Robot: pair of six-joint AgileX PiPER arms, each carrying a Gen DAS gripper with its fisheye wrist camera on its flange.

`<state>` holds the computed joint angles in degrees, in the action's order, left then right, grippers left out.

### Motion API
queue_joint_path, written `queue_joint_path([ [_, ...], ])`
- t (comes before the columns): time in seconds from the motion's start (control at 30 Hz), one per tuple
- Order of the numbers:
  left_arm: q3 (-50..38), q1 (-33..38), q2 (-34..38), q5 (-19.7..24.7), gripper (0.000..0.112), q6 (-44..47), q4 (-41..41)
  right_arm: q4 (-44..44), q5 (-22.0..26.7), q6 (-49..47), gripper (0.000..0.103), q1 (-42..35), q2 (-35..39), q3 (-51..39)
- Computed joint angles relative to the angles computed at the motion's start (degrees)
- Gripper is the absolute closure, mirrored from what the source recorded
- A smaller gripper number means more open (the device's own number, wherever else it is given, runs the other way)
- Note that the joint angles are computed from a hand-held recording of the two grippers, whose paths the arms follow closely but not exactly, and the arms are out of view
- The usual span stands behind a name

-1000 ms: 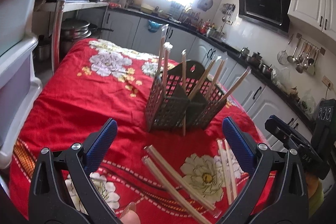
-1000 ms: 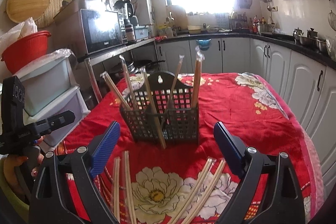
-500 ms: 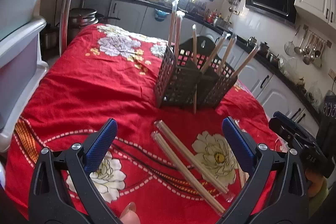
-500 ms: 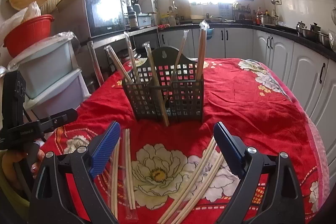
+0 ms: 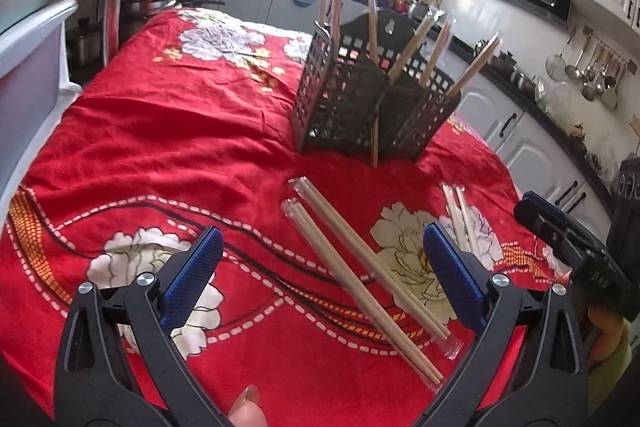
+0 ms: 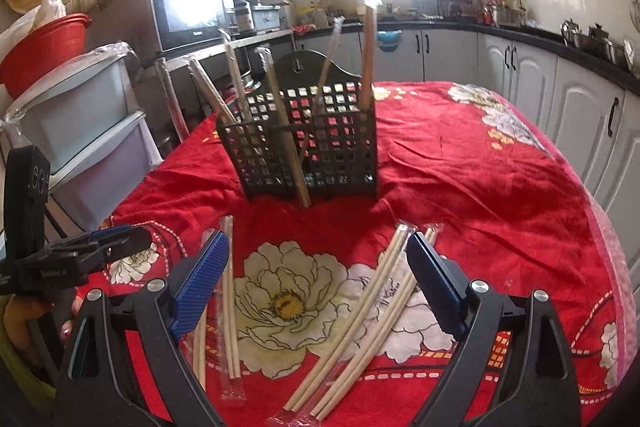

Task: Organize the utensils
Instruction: 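Grasp a wrapped chopstick with the left tool while the right tool grasps another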

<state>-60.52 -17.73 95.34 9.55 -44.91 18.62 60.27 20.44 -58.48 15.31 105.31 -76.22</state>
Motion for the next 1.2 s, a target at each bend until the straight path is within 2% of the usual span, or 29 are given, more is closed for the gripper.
queue_joint_path([
  [0.13,-0.9,0.6,1.6,0.4,0.020,13.6,-14.0,-4.0,0.8,4.3,0.015,-0.3,1.4,-1.4],
  [0.23,-1.6,1.1,2.8,1.2,0.022,20.5,-21.2,-6.0,1.7,6.3,0.015,-0.5,2.3,-2.3],
  [0.3,-2.4,1.4,3.8,2.1,0.031,26.9,-27.7,-7.1,2.0,7.4,0.015,-0.5,2.8,-2.8],
  [0.4,-3.2,1.7,4.8,3.1,0.040,30.7,-31.8,-8.0,2.6,8.6,0.015,-0.6,3.7,-3.6],
  [0.6,-4.2,3.2,7.0,4.9,0.052,39.0,-42.0,-9.6,4.3,10.7,0.016,-1.1,5.3,-5.4],
  [0.97,-9.4,4.9,11.0,8.3,0.068,34.6,-38.6,-15.1,9.6,16.9,0.016,-2.1,10.7,-12.3],
  [1.1,-11.9,6.0,12.9,9.4,0.081,34.6,-39.1,-18.4,13.5,20.9,0.022,-2.5,14.0,-17.7],
  [1.2,-14.4,6.7,14.6,10.7,0.086,34.9,-39.4,-20.6,16.2,23.7,0.029,-2.8,16.3,-21.5],
])
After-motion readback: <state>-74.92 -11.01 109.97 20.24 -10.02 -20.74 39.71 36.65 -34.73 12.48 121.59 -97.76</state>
